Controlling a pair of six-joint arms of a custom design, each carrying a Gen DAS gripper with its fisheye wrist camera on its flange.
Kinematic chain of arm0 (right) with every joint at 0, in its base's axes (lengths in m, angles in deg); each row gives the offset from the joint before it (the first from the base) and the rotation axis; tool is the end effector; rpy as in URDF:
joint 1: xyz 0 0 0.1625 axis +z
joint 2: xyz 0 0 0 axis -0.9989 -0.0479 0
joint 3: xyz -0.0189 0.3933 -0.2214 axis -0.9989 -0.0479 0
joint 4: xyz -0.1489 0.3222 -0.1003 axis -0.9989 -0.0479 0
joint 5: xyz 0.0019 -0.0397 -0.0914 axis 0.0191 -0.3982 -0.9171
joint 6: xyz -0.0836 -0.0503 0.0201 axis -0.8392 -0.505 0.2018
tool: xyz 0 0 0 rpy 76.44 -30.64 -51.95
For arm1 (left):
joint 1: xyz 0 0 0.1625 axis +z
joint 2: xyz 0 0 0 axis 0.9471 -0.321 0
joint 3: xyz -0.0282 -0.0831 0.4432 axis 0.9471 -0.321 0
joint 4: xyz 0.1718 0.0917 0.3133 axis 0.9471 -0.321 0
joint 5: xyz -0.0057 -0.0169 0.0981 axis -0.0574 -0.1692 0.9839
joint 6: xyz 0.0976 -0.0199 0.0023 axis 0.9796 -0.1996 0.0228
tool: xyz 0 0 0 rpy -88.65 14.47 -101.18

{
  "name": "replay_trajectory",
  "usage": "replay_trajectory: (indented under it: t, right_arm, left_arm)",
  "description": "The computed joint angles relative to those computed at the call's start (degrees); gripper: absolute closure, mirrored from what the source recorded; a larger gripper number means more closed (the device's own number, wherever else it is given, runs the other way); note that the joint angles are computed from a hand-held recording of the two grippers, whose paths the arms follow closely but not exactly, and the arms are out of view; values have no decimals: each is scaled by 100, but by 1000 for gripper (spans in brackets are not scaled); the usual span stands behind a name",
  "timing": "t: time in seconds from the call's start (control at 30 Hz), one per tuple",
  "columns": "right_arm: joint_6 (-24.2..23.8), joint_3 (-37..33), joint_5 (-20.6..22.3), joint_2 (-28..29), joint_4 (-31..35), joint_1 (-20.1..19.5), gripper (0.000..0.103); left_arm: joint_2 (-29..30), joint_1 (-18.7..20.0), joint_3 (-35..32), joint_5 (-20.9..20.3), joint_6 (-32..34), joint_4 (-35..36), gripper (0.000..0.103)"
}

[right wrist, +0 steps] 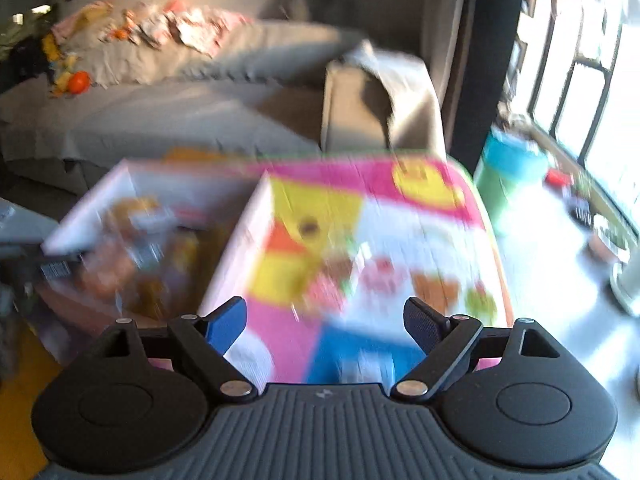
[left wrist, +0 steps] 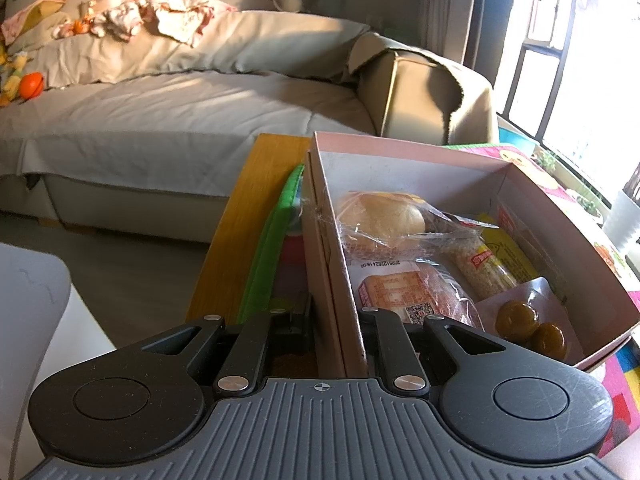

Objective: Organize objects
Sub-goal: 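Grasp the dark-wrapped snack bar on the mat with the right gripper, then carry the dark-wrapped bar with the right gripper into the pink box and release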

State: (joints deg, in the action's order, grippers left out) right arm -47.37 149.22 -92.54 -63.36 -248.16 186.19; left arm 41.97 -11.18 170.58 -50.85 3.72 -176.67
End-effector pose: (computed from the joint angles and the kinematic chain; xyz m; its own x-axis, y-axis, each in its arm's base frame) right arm 0.1445 -0.4092 0.0998 -0.6559 -0.1675 0.7360 -0.6139 0.6857 -0.3910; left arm -0.0373 -0.4771 0.1124 -0.7891 -0.0041 -0.6142 0.4739 0.6321 -0.6131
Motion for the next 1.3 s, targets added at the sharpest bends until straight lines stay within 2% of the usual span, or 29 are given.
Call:
replay_trajectory:
  t: [0.17, 0.27, 0.33, 0.37, 0.43, 0.5, 0.57, 0.67, 0.8, 1.03, 1.17, 1.3]
  right_arm:
    - [149, 270, 161, 211, -457, -525, 17]
    - [252, 301, 143, 300, -524, -675, 18]
    - [316, 292, 148, 313, -396, -701, 24]
    - [307, 294, 153, 330, -333, -711, 31]
    - [100, 263, 47, 528, -572, -624, 36]
    - [140, 252, 78, 474, -386, -555, 55]
    - [326, 273, 95, 356, -100, -495, 63]
    - [268, 300, -169, 408, -112, -296, 64]
    - [420, 676, -295, 297, -195, 3, 64]
    - [916, 1228, -591, -192, -178, 940, 64]
    - [1048, 1091, -859, -571, 133, 1617, 64]
    - [865, 727, -772, -898, 410, 2022, 64]
  left_arm:
    - [15, -6, 30, 27, -17, -19, 88]
    - [44, -16, 60, 60, -30, -64, 88]
    - [60, -19, 82, 57, -42, -113, 88]
    - [67, -17, 85, 54, -45, -129, 88]
    - [76, -20, 99, 55, -41, -157, 88]
    - [79, -22, 106, 56, -42, -166, 88]
    - [80, -22, 109, 59, -50, -165, 88]
    - [85, -23, 115, 53, -43, -181, 88]
    - [82, -23, 110, 54, -47, -175, 88]
    - [86, -22, 111, 39, -64, -181, 88]
    - [75, -32, 114, 34, -93, -157, 88]
    - [71, -30, 115, 35, -103, -153, 88]
